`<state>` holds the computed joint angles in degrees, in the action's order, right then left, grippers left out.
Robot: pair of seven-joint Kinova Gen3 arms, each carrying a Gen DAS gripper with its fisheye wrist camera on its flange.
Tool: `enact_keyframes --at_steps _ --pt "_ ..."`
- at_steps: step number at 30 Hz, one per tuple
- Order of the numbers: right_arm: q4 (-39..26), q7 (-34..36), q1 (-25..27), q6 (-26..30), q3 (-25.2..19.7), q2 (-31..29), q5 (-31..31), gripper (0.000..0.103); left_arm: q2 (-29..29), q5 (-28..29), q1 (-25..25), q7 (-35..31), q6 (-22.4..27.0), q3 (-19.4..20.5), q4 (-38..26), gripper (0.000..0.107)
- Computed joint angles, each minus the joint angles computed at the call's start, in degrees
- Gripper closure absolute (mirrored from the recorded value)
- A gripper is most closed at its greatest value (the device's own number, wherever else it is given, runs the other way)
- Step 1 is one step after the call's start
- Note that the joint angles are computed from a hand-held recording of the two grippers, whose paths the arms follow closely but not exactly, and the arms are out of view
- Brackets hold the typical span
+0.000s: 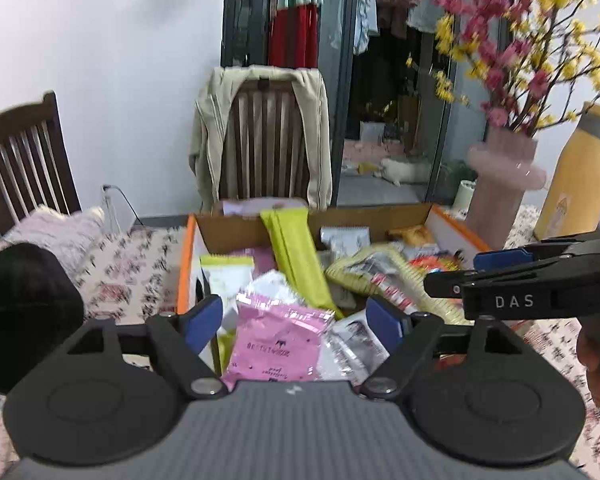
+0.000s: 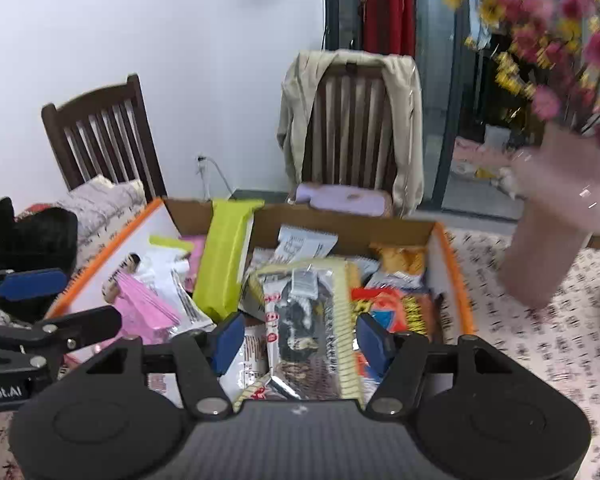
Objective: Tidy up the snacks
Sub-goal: 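Withdraw both tools from the box toward the last two packets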
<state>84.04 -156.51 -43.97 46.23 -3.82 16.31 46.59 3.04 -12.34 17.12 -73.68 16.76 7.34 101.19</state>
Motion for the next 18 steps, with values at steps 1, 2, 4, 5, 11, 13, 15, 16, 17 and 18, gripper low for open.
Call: enact_keyframes --at_steps 1,2,4,5,11,13,15,16,17,18 --pt "0.5 -0.7 -0.9 1.0 0.0 -1.2 0.9 0.039 -1.0 -0.7 0.3 0.7 0.2 0.0 0.2 0.024" --pt "0.9 -1.0 -1.3 1.8 -0.2 -2.2 1.6 0.037 -2.3 -2.4 0.7 2.4 0.4 0.2 0.6 0.023" --pt "2.3 -2.6 -2.6 4.2 -1.3 -4.6 4.1 0.022 -4.6 -5.0 0.5 5.2 0.8 1.3 1.2 0.021" --pt "2.9 -3.7 -3.1 5.6 -2.0 -5.6 5.6 0.02 -5.9 -5.6 0.1 6.0 1.1 2.1 1.6 0.02" --pt "8.0 -9.3 -5.2 14.4 -8.9 -13.4 11.1 0.014 -16.0 -5.9 -4.1 8.7 3.8 8.1 6.7 0.018" --pt "10.3 -11.2 -5.8 17.3 -12.1 -16.1 12.1 0.014 -20.3 -3.9 -4.9 8.2 5.2 9.2 8.8 0.016" --pt "12.9 -13.5 -6.2 19.5 -15.4 -18.9 12.7 0.014 -24.6 -1.4 -5.1 7.7 6.8 9.6 10.5 0.013" --pt "14.0 -14.4 -6.3 20.5 -17.0 -20.1 12.7 0.014 -27.2 -0.4 -5.7 8.0 8.0 10.4 11.4 0.013" --pt "15.0 -15.6 -6.4 21.7 -18.8 -21.3 12.8 0.014 -29.6 0.8 -5.5 7.6 8.8 10.5 12.3 0.012" --pt "16.0 -16.8 -6.5 22.8 -20.5 -22.5 12.8 0.014 -31.8 1.8 -5.4 7.2 9.6 10.5 13.0 0.012"
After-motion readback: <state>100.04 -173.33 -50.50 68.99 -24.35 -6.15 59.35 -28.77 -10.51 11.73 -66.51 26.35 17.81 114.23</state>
